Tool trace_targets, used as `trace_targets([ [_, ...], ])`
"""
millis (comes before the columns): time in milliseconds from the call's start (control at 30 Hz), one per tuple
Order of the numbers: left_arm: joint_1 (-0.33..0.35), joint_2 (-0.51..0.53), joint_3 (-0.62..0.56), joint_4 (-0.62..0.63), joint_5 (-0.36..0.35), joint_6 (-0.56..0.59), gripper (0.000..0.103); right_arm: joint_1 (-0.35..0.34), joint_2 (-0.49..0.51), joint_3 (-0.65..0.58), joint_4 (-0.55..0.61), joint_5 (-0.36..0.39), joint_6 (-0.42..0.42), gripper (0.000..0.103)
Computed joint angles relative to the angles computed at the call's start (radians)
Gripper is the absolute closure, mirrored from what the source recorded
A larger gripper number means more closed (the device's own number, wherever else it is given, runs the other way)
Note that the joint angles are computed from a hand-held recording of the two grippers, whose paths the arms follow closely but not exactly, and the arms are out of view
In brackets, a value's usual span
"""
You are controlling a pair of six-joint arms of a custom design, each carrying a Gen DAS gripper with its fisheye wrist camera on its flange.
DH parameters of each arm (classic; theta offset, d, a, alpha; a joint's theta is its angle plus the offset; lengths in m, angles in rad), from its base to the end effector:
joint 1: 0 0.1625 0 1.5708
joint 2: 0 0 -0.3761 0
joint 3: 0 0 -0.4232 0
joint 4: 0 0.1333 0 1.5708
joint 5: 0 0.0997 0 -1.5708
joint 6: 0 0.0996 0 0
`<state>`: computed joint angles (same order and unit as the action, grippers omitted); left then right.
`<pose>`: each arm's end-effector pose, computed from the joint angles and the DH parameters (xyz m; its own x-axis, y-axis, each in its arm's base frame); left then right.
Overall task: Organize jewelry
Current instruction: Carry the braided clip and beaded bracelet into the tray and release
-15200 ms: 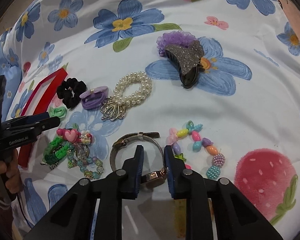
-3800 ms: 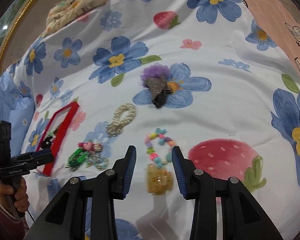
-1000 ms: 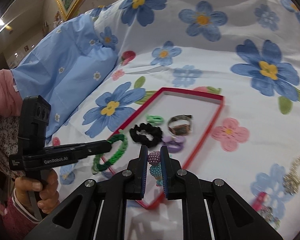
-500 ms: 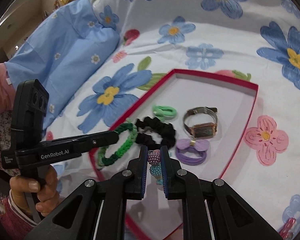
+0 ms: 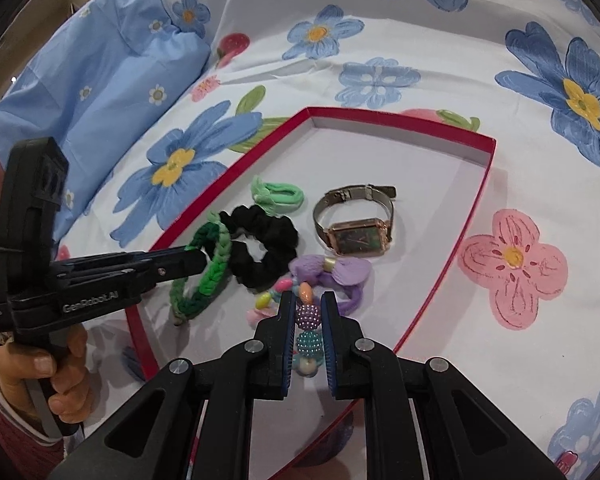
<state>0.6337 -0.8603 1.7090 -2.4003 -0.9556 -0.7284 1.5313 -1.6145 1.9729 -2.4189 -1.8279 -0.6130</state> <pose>-0.3892 -0.5227 0.0468 -0.8905 0.1019 -0.4434 0.2853 0.8842 -0.3698 0.0876 -0.5170 0.3517 -0.8066 -0.3783 0.4542 -0.5248 0.8120 -0.2556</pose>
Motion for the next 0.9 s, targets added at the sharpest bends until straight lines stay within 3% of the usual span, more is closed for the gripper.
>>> trace_targets([
  [333, -0.016, -0.007, -0.003, 0.021, 0.019, -0.002, 0.068, 0.018, 0.013, -0.005, 0.002, -0.043, -0.014, 0.088],
  [467, -0.027, -0.026, 0.010, 0.020, 0.027, -0.013, 0.064, 0.015, 0.006, -0.010, 0.018, -0.029, 0.004, 0.083],
  [567, -0.038, -0.039, 0.019, 0.023, 0.035, -0.024, 0.061, 0.014, -0.010, -0.006, 0.021, -0.015, 0.012, 0.071],
  [900, -0.094, -0.100, 0.083, -0.006, 0.041, -0.084, 0.054, -0.008, -0.146, 0.047, 0.060, 0.076, 0.022, 0.069],
])
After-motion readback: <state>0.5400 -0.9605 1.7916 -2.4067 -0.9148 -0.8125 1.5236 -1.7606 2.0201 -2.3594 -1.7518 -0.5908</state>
